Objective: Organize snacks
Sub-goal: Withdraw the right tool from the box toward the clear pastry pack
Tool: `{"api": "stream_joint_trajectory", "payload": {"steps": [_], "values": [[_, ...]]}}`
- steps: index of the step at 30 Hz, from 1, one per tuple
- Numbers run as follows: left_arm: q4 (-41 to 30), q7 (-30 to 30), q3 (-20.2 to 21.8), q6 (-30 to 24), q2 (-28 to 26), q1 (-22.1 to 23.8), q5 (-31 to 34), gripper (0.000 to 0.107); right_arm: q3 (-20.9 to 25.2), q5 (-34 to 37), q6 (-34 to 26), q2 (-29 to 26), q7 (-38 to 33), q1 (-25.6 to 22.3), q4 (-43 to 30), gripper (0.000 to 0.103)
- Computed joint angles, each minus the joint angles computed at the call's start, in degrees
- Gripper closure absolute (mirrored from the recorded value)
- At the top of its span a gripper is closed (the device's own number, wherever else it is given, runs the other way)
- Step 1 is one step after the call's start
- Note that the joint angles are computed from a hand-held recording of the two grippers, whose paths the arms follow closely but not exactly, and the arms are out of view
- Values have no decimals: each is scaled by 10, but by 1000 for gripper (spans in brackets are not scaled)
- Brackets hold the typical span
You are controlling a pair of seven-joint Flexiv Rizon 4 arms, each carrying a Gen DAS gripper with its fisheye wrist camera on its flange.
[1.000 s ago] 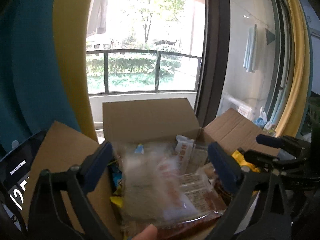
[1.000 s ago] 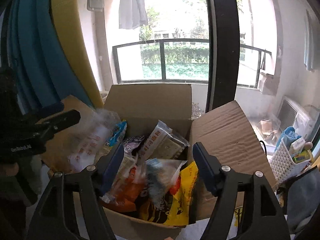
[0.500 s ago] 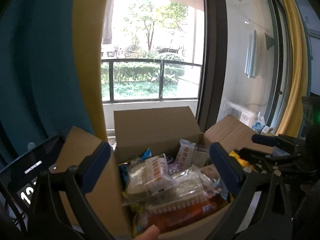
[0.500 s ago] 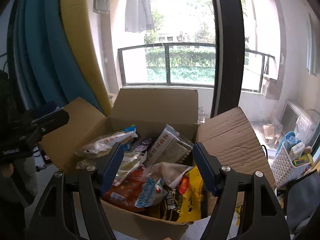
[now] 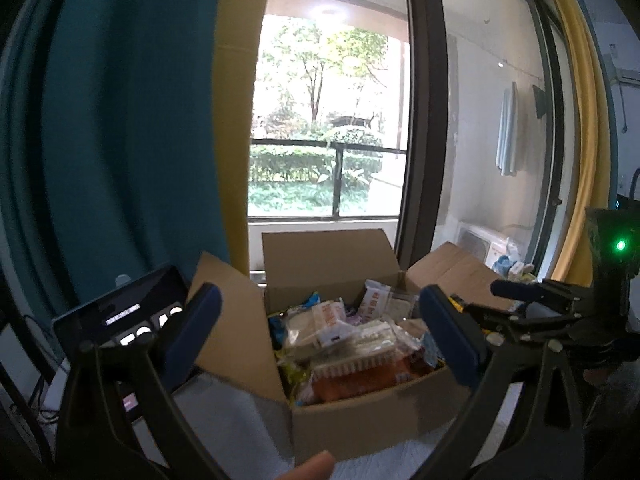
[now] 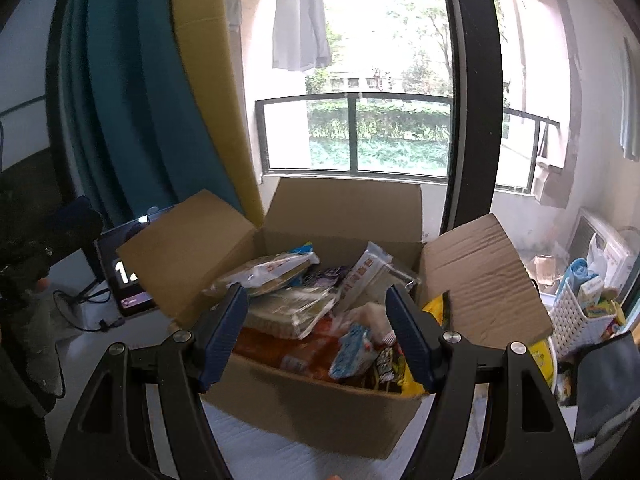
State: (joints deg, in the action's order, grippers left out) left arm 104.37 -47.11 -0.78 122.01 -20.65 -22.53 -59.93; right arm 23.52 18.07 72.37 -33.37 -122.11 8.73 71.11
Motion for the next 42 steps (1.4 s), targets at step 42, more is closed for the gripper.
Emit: {"api": "stream_joint_trajectory", "payload": {"steps": [42], "values": [[478,-309,-32,80,214,42,97,7,9,-8,29,146,73,97,359,28]]}}
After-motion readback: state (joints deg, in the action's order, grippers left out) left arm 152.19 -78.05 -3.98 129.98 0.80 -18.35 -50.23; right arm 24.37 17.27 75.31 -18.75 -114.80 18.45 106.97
